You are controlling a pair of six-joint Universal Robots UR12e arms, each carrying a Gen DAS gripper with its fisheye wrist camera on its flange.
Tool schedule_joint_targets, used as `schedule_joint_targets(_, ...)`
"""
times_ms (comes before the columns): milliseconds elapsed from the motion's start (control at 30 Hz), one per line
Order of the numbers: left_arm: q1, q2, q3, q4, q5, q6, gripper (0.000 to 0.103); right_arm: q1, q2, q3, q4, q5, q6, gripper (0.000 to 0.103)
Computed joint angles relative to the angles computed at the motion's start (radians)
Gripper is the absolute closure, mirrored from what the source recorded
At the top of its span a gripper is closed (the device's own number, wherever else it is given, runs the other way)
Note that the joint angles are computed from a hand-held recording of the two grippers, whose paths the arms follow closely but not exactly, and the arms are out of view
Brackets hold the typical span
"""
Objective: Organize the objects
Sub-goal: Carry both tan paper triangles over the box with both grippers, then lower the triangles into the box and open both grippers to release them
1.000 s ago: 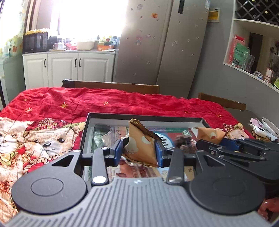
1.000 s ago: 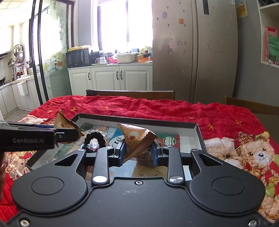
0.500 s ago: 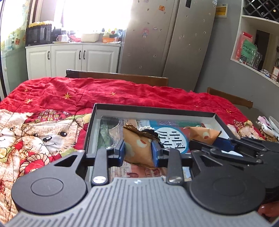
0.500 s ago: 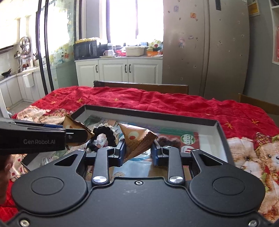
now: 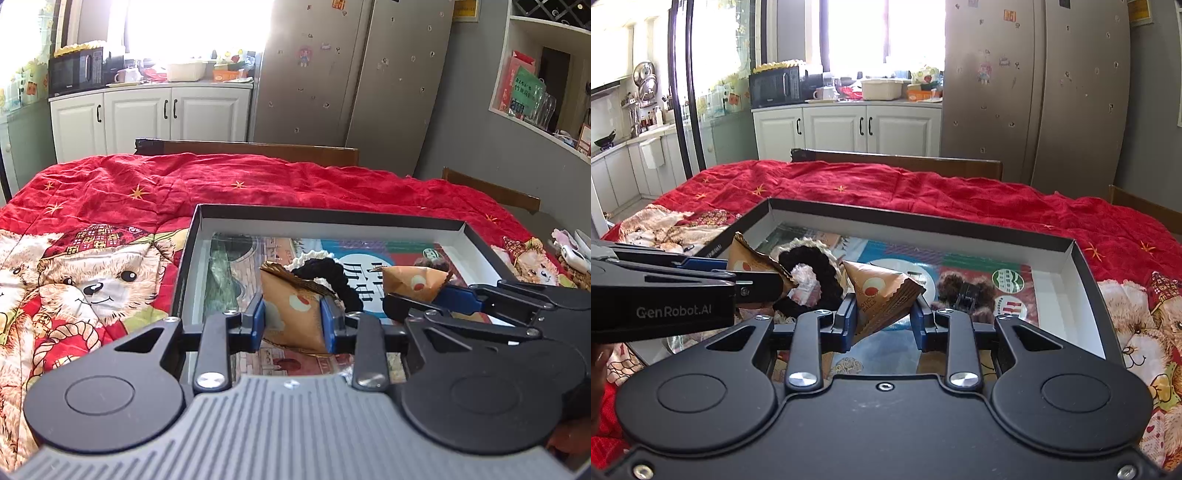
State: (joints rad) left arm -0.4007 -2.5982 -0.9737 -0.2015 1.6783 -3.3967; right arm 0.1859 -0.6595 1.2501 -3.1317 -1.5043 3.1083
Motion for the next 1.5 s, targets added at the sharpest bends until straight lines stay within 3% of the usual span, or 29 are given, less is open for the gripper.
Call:
schedule_joint_targets(1100,-0.006,-0.013,0.015,-0.005,0.017,0.033,0.064,0.002,0.008,-0.012,0.031,-0.002,-0.018,0.074)
schedule_joint_targets(1200,-0.006,-0.013,0.015,-0.009,0.017,0.031,0.06,0.002,0.009,-0.012,0.031,0.0,-0.022,0.073)
schedule_joint_targets(1300,-0.007,-0.012,0.016,-0.018,0.021,0.034,0.049,0.002,0.009,-0.011,0.03,0.0,-0.022,0.072)
schedule_joint_targets(1500,-0.005,-0.009,0.011,-0.017,0.016,0.033,0.048,0.002,0.007,-0.008,0.027,0.0,-0.019,0.072)
